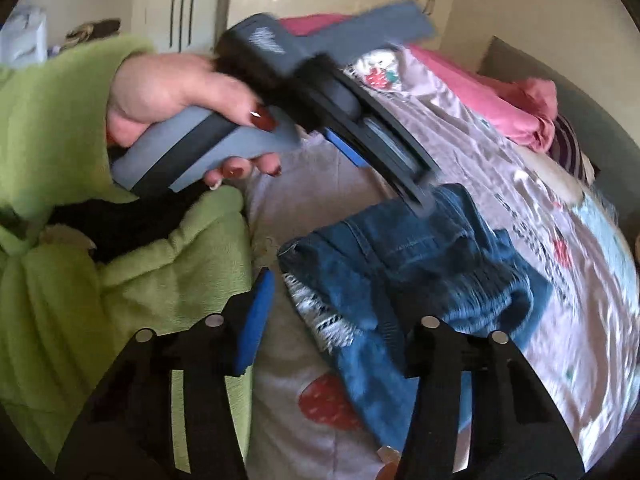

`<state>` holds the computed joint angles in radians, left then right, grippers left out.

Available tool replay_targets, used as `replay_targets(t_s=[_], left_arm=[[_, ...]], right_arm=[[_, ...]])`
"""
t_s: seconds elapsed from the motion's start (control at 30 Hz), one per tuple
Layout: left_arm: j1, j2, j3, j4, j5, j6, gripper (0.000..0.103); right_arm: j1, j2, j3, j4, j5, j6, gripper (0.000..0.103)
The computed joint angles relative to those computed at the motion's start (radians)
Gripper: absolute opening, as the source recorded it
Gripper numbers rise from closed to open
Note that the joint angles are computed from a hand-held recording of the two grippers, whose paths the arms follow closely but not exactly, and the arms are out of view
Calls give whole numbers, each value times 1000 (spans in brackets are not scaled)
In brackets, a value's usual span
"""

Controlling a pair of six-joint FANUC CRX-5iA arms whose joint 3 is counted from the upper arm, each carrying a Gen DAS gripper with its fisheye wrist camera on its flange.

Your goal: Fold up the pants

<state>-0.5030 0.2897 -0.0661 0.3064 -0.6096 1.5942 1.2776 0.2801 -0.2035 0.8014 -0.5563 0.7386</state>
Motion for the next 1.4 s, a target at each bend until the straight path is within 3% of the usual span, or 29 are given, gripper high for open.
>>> replay_targets(t_s=[0.13,0.2,0.27,0.33,0.5,0.63,0.73,0.87,0.97,1.07,1.13,1.17,1.3,1.4], left_arm=[[-8,45,40,-19,-17,19,75],[-8,57,46,-21,-14,23,77],[-5,62,39,1,-4,10,79],[-4,63,34,16,3,-2,80],[-3,65,15,47,38,-41,85],[-5,59,-3,61,64,-52,86],[-6,26,-52,100,110,-76,86],[-5,-27,-97,67,142,-53,87],[-5,-75,-127,6,151,-13,87],[-9,-127,-172,-45,154,15,87],[-7,-152,-228,27,168,-55,86],[-9,-160,-246,45,170,-73,84],[-25,-172,-308,148,164,-179,66],[-30,-147,-308,191,153,-210,57]], right_arm=[[-10,83,105,-107,-74,179,41],[-28,90,140,-240,-46,273,17],[-34,77,176,-383,-57,396,7],[-16,43,154,-387,-74,445,4],[5,35,107,-378,-94,441,4],[-6,18,74,-405,-33,379,5],[-1,-9,61,-425,-26,366,11],[-10,-85,6,-458,32,288,22],[-9,-153,-75,-353,84,130,30],[-30,-203,-148,-172,120,-74,36],[-68,-202,-152,-61,123,-181,39],[-80,-193,-135,-34,98,-205,40],[-144,-79,36,-118,35,-110,40],[-182,36,209,-263,-68,30,40]])
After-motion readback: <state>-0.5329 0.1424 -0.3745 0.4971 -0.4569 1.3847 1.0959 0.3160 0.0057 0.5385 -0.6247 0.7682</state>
